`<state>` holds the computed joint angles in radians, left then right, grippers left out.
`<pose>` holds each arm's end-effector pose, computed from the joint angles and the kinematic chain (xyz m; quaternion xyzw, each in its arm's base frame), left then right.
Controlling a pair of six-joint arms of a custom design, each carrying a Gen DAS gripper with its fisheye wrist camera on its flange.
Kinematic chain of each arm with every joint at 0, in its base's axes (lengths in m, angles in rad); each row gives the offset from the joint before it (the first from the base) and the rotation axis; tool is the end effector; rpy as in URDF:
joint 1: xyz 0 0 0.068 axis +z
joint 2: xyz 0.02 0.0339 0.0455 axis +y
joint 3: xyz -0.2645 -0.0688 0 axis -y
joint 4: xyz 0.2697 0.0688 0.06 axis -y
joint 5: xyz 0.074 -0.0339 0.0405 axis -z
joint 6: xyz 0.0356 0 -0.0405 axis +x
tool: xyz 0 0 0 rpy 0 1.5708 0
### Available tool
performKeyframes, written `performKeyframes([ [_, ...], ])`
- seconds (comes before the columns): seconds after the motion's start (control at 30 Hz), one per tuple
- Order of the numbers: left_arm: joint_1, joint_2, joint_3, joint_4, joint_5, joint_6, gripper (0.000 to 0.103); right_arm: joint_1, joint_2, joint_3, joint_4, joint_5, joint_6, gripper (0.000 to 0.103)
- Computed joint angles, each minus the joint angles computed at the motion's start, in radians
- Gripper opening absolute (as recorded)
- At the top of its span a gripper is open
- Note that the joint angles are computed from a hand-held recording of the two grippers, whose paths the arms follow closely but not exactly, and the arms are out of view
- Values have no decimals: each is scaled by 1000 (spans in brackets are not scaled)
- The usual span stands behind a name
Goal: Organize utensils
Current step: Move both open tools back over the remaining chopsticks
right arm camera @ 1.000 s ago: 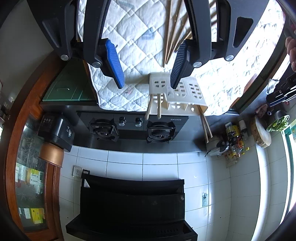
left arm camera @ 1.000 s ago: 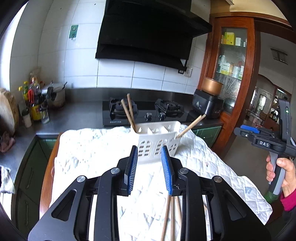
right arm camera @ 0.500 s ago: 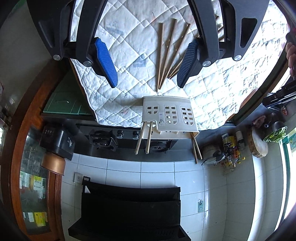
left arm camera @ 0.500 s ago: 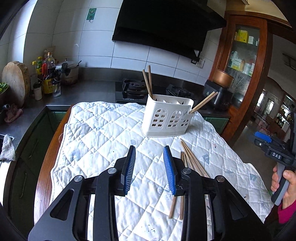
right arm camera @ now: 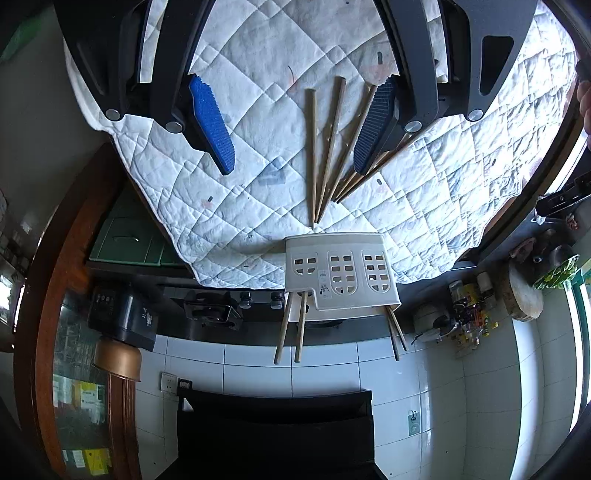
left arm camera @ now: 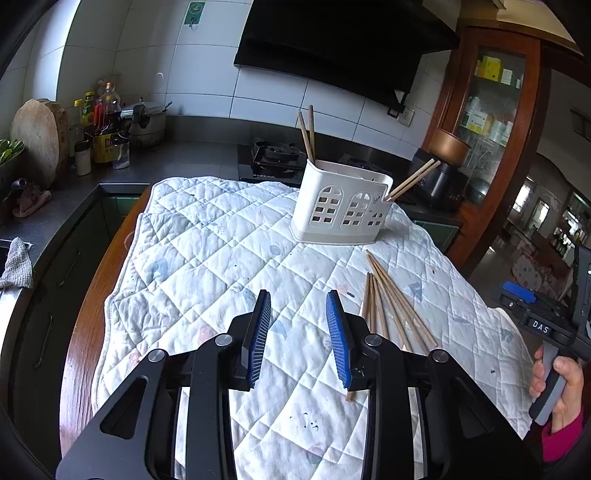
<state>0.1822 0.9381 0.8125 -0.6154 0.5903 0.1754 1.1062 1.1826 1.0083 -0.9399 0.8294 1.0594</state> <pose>0.2151 0.0195 0.2826 0.1143 0.8760 -0.1934 0.4269 0.1306 0.2020 0.2826 0.0703 0.8934 -0.0010 0.4438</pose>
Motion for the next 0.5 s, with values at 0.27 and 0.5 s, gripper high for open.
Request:
performKeyframes([
  [0.27,32,-6,-11,-22,28,11,32,11,2,-37,14,-19,49,65],
  [0.5,26,-16,-22,-28,30,6,32,26,19,-40,-4,-12,69,65],
])
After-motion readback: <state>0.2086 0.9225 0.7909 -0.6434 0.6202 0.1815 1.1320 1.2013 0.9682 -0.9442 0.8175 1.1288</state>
